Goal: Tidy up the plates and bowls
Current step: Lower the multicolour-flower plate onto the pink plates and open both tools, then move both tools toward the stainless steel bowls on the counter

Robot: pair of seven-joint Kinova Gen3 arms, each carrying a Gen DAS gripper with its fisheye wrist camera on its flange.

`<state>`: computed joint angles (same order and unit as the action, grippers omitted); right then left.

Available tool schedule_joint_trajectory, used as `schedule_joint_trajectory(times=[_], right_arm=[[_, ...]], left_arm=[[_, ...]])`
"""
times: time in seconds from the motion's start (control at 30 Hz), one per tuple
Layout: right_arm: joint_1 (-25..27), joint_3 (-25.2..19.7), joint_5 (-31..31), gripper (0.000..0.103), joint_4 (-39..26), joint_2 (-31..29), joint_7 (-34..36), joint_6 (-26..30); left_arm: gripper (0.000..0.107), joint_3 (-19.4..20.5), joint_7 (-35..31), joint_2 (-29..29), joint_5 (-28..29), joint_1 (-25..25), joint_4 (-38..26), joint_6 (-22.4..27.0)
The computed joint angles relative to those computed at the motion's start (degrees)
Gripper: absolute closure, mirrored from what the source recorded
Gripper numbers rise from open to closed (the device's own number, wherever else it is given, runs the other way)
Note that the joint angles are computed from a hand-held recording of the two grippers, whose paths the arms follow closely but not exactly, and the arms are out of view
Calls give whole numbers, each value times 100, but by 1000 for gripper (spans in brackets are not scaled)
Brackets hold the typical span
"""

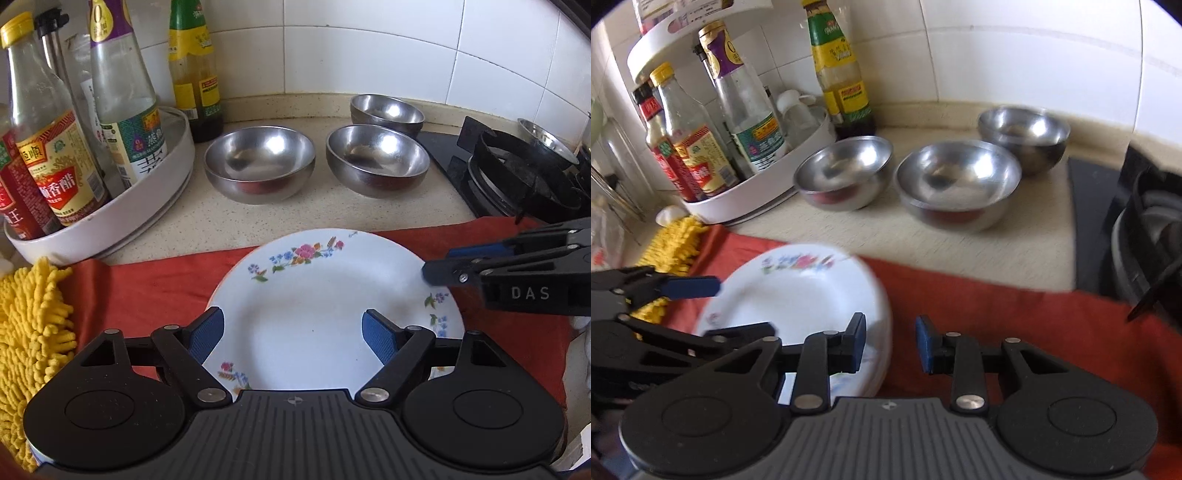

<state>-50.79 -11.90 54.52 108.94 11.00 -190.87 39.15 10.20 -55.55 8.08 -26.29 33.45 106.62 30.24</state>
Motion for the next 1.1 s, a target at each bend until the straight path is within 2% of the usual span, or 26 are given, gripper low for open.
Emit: schedule_joint_trajectory(times=[0.1, 0.2, 0.4, 0.57, 0.77, 0.87, 1.03, 1.1], right_arm=[[21, 19, 65, 74, 47, -57, -130, -65], [20, 2, 211, 74, 55, -97, -228, -59], [147, -5, 329, 74, 11, -127, -272, -129], [414, 37, 65, 74, -51, -196, 50, -311], [584, 118, 151, 74, -143, -232, 246, -365], [734, 154, -10, 74, -186, -238, 488, -401], [1063, 263, -425, 74, -236, -249, 877, -596], [1184, 330, -552, 74, -268, -233, 1078, -726]], left_arm=[[19, -54, 231, 11, -215, 91, -55, 104], [17, -114, 671, 30, -679, 253, -93, 217], [14, -115, 948, 90, -933, 240, -257, 363], [14, -81, 675, 140, -532, 20, -467, 385], [13, -136, 465, 340, -167, -77, -847, 457], [13, -97, 83, 483, 291, -220, -1099, 469], [12, -170, -311, 656, 567, -203, -1373, 356], [12, -282, -292, 810, 566, -130, -1595, 504]])
